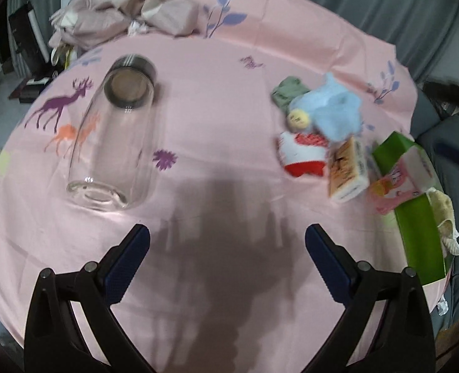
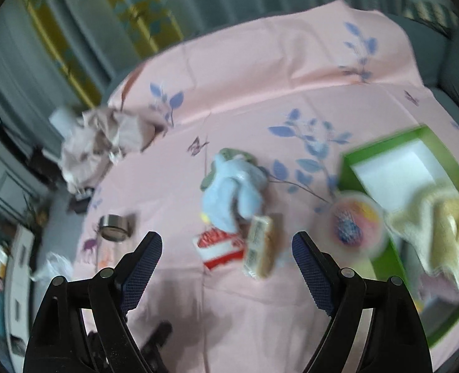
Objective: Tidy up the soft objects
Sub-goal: 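Move the right gripper to the light-blue plush toy and grasp it, then lift the blue plush toy with the right gripper and carry it toward the box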
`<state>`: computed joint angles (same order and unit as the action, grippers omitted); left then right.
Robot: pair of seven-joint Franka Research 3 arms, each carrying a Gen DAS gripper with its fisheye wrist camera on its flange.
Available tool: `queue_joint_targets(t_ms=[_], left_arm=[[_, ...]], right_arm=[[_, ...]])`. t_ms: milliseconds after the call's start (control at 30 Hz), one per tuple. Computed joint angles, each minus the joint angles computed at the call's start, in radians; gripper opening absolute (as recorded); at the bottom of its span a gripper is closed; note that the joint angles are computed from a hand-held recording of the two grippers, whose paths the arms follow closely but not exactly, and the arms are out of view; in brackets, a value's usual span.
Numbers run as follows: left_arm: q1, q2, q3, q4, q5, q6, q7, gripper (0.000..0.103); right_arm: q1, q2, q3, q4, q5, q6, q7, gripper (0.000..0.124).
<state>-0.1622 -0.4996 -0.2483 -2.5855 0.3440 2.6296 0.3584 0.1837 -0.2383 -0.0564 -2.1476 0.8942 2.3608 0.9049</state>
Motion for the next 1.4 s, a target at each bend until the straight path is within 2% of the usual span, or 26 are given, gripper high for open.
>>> queue_joint_targets(t_ms=[100,200,333,400,467,533,667,733,833,900,1000,1167,1233,1400], left_arm=[[-0.003,-0.013,0.014,-0.016,-0.016,0.022,-0.005,0.099],[0.005,-0.016,0.015,-0.017,-0.019,0.018,-0.009,0.1],[-0.02,-0.018,0.054,-0.034,-0.069,0.052,0.032,0.1],[-0.018,-0.016,0.062,-0.036,-0.084,0.062,0.049,0.1],[-0.006,-0.019,0.055,-0.037,-0.089,0.058,0.048,0.1],[-0.004,-0.017,0.055,-0.036,-0.095,0.061,0.055,0.1],[-0.007,-0.014,0.062,-0.038,-0.116,0.067,0.073,0.1],[-0.004,-0.013,0.059,-0.037,-0.12,0.066,0.074,0.1],[-0.001,-0.013,0.056,-0.036,-0.123,0.063,0.076,0.1],[0.002,-0.017,0.055,-0.038,-0.127,0.061,0.072,0.1],[0.009,-0.027,0.052,-0.044,-0.123,0.059,0.063,0.1],[0.016,-0.061,0.047,-0.048,-0.11,0.035,0.063,0.1],[0.027,-0.087,0.034,-0.058,-0.095,0.04,0.044,0.1],[0.005,-0.105,0.058,-0.068,-0.112,0.033,0.064,0.099]], right_arm=[[0.013,0.095,0.058,0.097,-0.122,0.049,0.11,0.086],[0.03,0.21,0.106,0.203,-0.333,0.103,0.277,0.086],[0.052,0.33,0.112,0.322,-0.499,0.059,0.42,0.086],[0.064,0.358,0.11,0.341,-0.562,0.07,0.459,0.086],[0.076,0.374,0.109,0.347,-0.621,0.088,0.484,0.079],[0.082,0.399,0.108,0.371,-0.658,0.069,0.498,0.065],[0.07,0.403,0.116,0.362,-0.608,0.101,0.458,0.058],[0.061,0.392,0.119,0.353,-0.561,0.11,0.437,0.047],[0.042,0.346,0.12,0.326,-0.475,0.113,0.383,0.047],[0.024,0.286,0.117,0.282,-0.366,0.122,0.305,0.047],[0.009,0.19,0.093,0.208,-0.18,0.084,0.172,0.047],[0.014,0.003,0.024,0.024,0.01,-0.026,0.03,0.047],[0.016,-0.056,-0.001,-0.045,0.044,-0.069,0.004,0.047],[0.019,-0.165,-0.003,-0.197,0.018,-0.074,0.03,0.047]])
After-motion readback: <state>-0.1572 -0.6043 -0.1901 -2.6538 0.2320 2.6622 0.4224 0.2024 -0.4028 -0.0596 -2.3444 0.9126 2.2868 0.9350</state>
